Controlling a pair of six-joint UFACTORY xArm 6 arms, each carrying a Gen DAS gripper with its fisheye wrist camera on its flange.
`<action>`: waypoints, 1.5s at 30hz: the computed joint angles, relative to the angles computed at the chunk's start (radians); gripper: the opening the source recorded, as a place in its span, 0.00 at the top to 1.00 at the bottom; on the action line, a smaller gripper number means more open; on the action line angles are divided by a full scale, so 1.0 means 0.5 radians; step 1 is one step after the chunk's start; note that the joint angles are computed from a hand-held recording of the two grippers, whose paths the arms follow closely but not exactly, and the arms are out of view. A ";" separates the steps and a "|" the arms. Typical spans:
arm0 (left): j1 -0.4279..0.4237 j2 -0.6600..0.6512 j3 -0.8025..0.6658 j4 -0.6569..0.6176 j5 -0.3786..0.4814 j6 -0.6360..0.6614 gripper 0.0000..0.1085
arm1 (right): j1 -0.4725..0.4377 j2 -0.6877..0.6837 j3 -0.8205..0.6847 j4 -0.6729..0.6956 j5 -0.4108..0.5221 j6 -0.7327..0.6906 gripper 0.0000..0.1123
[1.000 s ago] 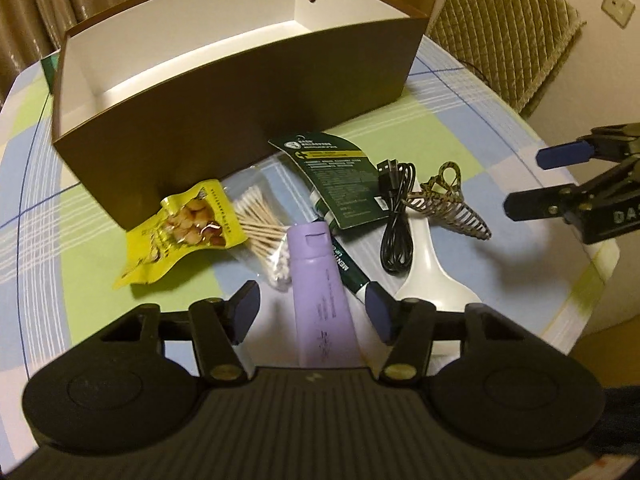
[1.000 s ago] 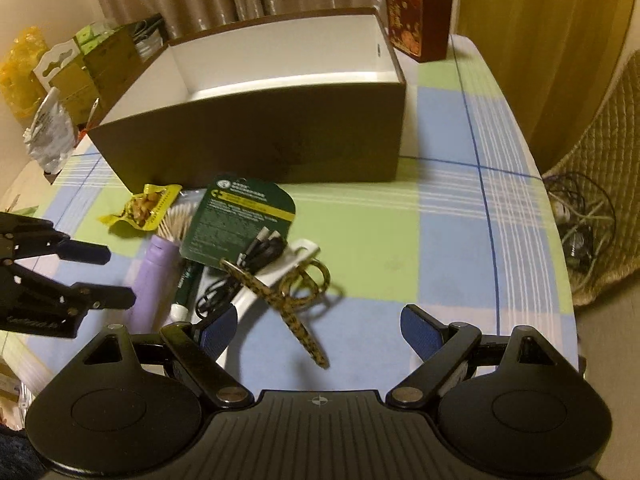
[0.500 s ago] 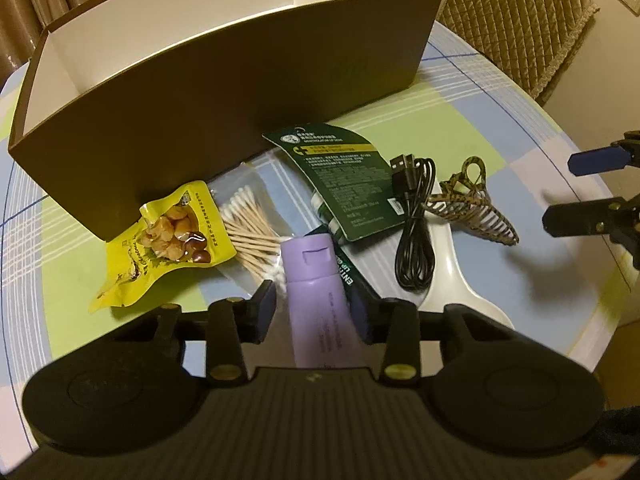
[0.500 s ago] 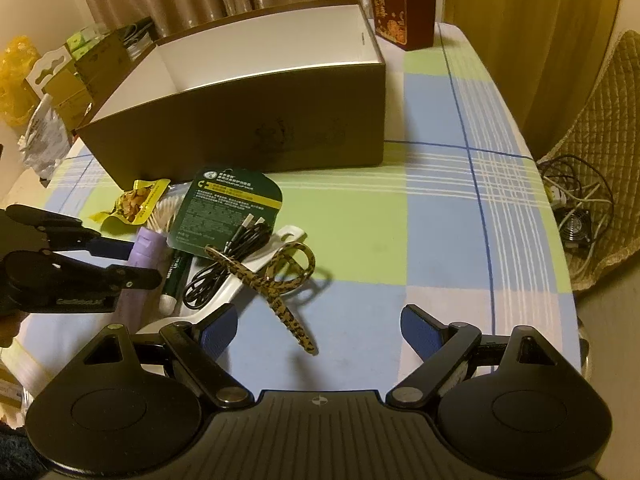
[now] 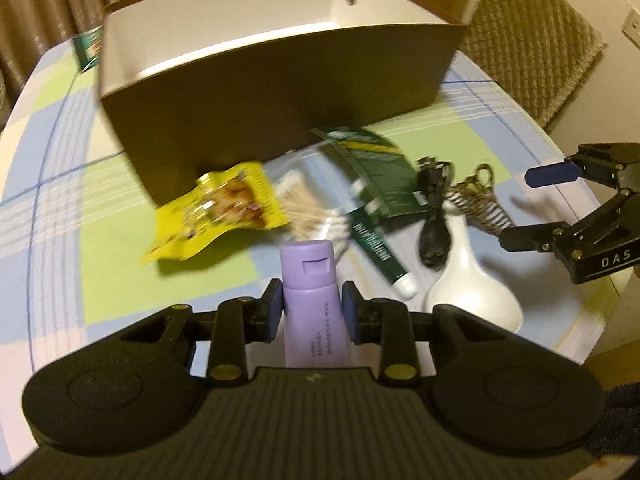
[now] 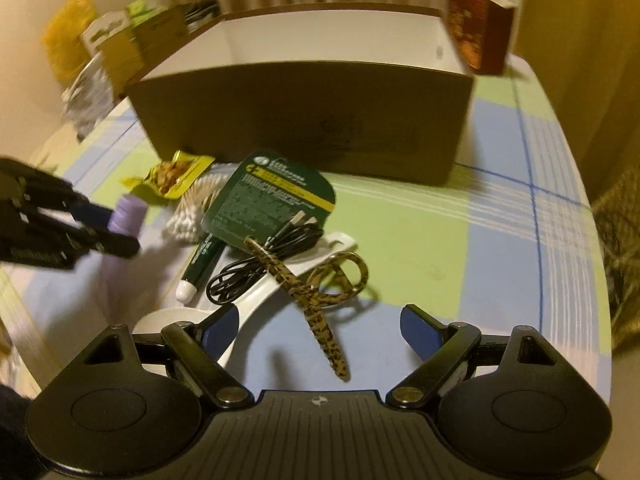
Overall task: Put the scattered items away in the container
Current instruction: 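Grasp the purple tube with the left gripper while the right grasps the leopard clip, then lift the purple tube and leopard clip over the box with both grippers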
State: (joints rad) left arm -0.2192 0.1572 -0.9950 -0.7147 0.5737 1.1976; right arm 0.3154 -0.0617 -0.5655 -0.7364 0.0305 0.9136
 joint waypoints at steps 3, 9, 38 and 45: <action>0.058 0.006 0.000 0.017 -0.008 -0.049 0.76 | -0.046 0.085 -0.062 -0.233 -0.037 0.037 0.25; 0.141 0.058 -0.020 0.094 -0.024 -0.181 0.75 | -0.102 0.218 -0.158 -0.306 -0.071 -0.170 0.35; 0.095 -0.022 -0.068 -0.058 -0.043 0.049 0.76 | -0.157 0.131 -0.158 -0.734 0.029 0.414 0.59; 0.093 -0.100 -0.059 -0.191 0.001 0.157 0.76 | -0.146 0.118 -0.186 -0.856 0.055 0.573 0.59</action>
